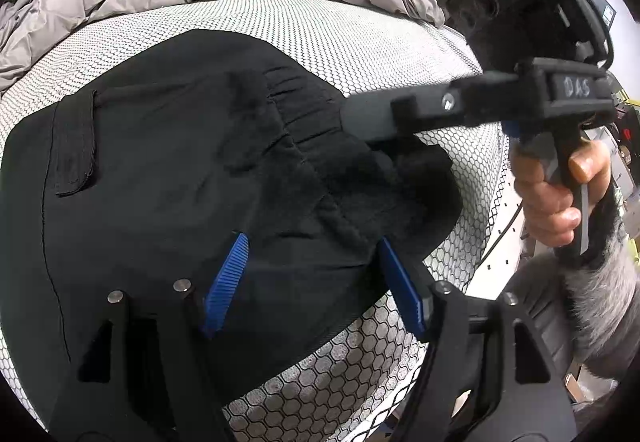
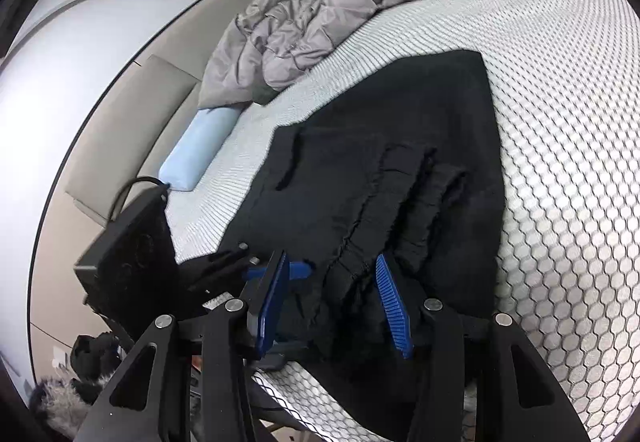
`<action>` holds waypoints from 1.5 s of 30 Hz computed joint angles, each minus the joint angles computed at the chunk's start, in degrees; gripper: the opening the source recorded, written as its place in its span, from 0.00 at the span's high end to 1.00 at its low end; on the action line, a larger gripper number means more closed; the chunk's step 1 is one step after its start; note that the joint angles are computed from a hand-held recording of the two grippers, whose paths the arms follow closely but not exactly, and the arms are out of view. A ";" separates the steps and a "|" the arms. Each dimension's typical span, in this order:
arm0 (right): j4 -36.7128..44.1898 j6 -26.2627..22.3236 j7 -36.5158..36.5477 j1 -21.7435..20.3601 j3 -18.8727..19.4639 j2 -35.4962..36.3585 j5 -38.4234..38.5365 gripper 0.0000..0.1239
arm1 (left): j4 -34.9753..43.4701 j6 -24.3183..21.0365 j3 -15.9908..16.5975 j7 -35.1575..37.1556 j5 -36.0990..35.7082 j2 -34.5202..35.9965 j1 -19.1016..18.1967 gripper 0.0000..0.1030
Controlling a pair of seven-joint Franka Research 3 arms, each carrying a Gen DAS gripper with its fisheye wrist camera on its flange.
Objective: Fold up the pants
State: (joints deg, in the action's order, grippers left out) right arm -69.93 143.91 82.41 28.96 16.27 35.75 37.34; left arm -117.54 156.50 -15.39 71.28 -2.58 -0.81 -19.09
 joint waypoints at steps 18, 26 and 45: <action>5.71 -2.99 8.75 3.98 -3.51 3.76 -7.76 0.95 | 0.62 -2.25 0.00 2.30 -2.34 -1.41 -0.07 0.34; -3.85 -4.55 13.19 5.62 -6.92 -3.50 -16.48 0.94 | -9.61 4.81 3.98 0.20 -6.57 -11.58 1.11 0.24; 5.71 -2.32 18.53 8.45 -10.06 2.18 -24.50 0.84 | -22.57 7.74 10.71 -19.04 2.37 -20.39 9.31 0.24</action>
State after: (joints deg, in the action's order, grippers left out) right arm -64.22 141.59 100.95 37.41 6.21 37.94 12.83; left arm -140.11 164.25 -4.68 52.24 -0.21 -21.20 -9.78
